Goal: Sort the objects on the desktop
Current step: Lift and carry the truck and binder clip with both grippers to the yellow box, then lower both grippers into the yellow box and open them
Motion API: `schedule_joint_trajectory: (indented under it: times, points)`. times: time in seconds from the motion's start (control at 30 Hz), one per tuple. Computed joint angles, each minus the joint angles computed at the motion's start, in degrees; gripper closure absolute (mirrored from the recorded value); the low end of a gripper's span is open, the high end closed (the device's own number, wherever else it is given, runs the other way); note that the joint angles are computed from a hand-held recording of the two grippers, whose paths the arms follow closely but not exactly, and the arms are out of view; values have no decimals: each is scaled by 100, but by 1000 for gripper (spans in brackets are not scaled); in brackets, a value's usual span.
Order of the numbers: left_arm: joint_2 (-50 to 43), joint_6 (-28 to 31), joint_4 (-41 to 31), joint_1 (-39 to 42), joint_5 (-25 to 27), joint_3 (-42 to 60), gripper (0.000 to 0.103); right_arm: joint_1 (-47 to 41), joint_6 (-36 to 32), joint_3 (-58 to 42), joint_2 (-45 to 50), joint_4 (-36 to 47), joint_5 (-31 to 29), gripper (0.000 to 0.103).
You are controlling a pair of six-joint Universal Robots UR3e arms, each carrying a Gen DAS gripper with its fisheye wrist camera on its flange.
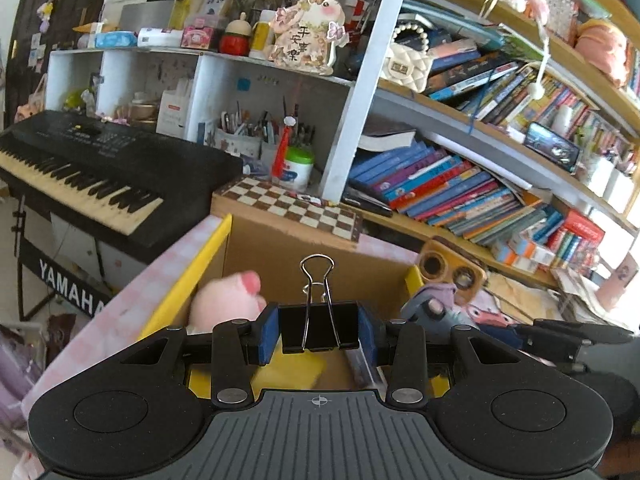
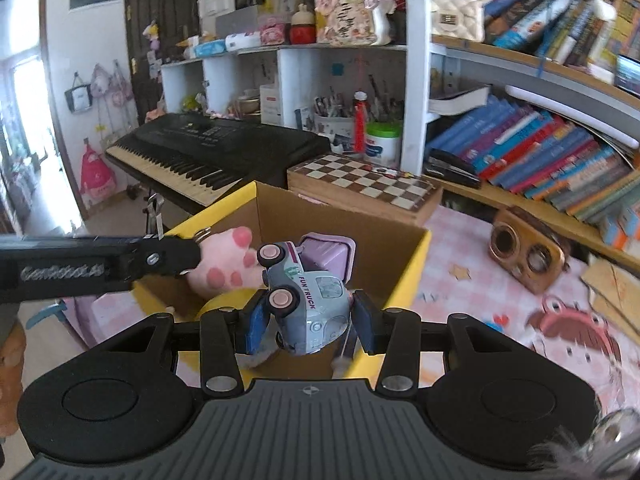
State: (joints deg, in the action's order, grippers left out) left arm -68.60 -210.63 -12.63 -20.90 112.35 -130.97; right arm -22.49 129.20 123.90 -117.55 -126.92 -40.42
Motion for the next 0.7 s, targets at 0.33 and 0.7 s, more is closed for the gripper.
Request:
schedule_joint_trajectory:
  times: [0.33, 0.7]
  points:
    - [-1487, 934, -490, 1431, -1348, 1245, 64, 1695, -104, -1966, 3163, -1433, -1411, 61]
    - [-2458, 1180, -1266, 1472, -1531, 2075, 64, 2260, -1210, -2622, 4023, -1207, -2315, 61]
